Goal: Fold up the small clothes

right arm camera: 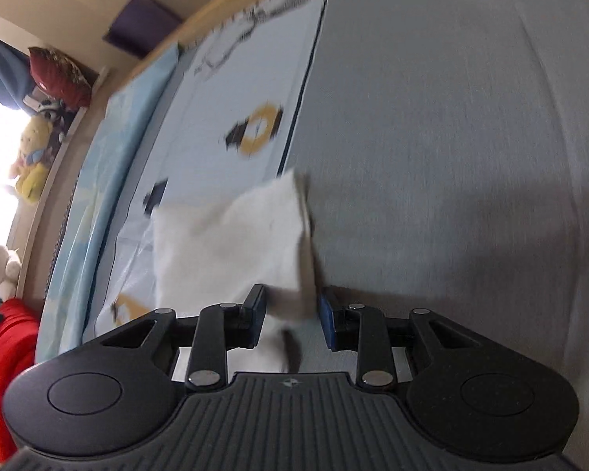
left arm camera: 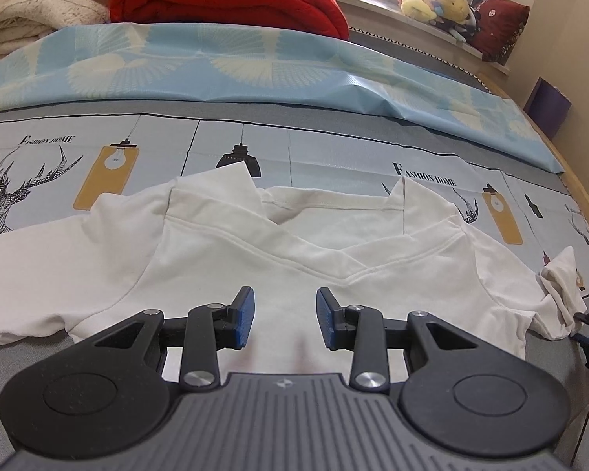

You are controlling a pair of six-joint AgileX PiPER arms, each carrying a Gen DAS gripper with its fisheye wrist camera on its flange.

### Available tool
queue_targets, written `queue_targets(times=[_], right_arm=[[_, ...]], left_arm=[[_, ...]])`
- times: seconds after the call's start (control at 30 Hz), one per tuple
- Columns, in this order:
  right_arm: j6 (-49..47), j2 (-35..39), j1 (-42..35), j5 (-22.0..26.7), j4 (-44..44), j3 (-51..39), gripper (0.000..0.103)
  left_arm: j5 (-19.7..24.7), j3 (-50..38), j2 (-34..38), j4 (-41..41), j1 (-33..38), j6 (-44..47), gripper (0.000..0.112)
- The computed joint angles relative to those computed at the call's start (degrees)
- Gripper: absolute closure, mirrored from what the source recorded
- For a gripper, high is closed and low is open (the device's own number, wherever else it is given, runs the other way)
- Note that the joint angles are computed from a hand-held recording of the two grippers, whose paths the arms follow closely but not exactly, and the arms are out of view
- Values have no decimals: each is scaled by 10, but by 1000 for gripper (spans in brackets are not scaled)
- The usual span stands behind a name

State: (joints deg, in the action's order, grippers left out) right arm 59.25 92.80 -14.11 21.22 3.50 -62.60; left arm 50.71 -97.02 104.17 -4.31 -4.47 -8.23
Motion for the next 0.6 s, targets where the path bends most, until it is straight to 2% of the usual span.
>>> queue_targets(times=[0.03,0.13,0.27,0.37,0.43,0.53,0.6], right_arm=[[-17,5,-2,-1,11,-4,72],[-64,15,0,-7,7,-28,96],[-284,24,-29,-33,71,-88,100],[-456,53,-54,19,86,-200,100],[-535,101,-65,96,42,-309,100],[-517,173,-76,190,-126,-466,101],[-465,203,-87,220,-223,-527,101]], left_arm=[[0,0,0,1,0,-1,74],[1,1,2,4,-1,-3,74],[4,-3,4,4,-1,-1,74],[4,-5,5,3,3,2,74],[4,-6,4,0,8,6,74],[6,-11,4,-1,14,10,74],[10,-18,8,0,20,7,74]])
